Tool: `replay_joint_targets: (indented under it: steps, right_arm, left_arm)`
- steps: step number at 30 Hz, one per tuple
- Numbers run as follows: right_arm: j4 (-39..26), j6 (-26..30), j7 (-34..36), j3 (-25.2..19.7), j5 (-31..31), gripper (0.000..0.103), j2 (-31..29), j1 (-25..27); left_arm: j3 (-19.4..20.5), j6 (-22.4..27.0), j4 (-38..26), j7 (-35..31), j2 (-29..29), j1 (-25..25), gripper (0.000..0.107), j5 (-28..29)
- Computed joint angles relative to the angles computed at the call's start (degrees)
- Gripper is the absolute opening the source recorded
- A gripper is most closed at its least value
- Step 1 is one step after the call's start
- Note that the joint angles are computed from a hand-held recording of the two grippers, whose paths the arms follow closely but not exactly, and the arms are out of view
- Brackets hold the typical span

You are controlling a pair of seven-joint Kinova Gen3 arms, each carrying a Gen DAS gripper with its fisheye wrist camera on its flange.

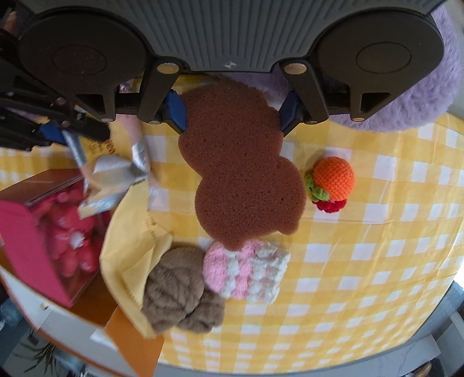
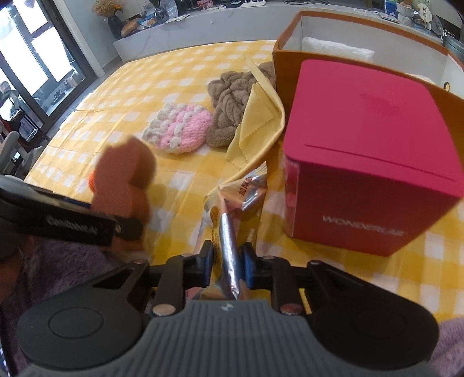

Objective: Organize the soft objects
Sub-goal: 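Carry the sponge and packet into the orange box and open both tools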

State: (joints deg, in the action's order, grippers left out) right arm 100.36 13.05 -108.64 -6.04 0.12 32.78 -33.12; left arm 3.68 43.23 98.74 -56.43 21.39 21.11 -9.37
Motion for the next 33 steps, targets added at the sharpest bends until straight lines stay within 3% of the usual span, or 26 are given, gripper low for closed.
replay_joint_targets:
  steps: [7,12,23,30,33]
  right_arm:
    - [6.69,-2.52,-1.37,2.3,1.26,0.019,-5.41,-2.86]
    - [11.4,-5.5,-3.93,7.95,3.84,0.018,-10.05,-8.87]
    - [18.92,-11.44,-7.26,24.19,8.18,0.018,-20.37,-22.3]
    - [17.17,-10.53,-4.1,27.46,9.17,0.018,-24.05,-21.72]
    - [15.07,-9.43,-4.5,25.31,10.82,0.018,-24.39,-17.75]
  left_arm:
    - [0.8,-4.16,5.09,1.66,-7.17,0.21,0.071,-0.21]
    - [2.06,-5.78,6.81,2.51,-11.79,0.83,0.069,-2.22]
    - [5.73,1.74,-0.89,-4.98,-15.2,1.0,0.069,-4.21]
    - [6.25,4.18,-7.9,-10.93,-14.13,1.87,0.069,-4.18]
    - [6.01,3.21,-9.99,-10.91,-12.69,3.25,0.069,-6.81]
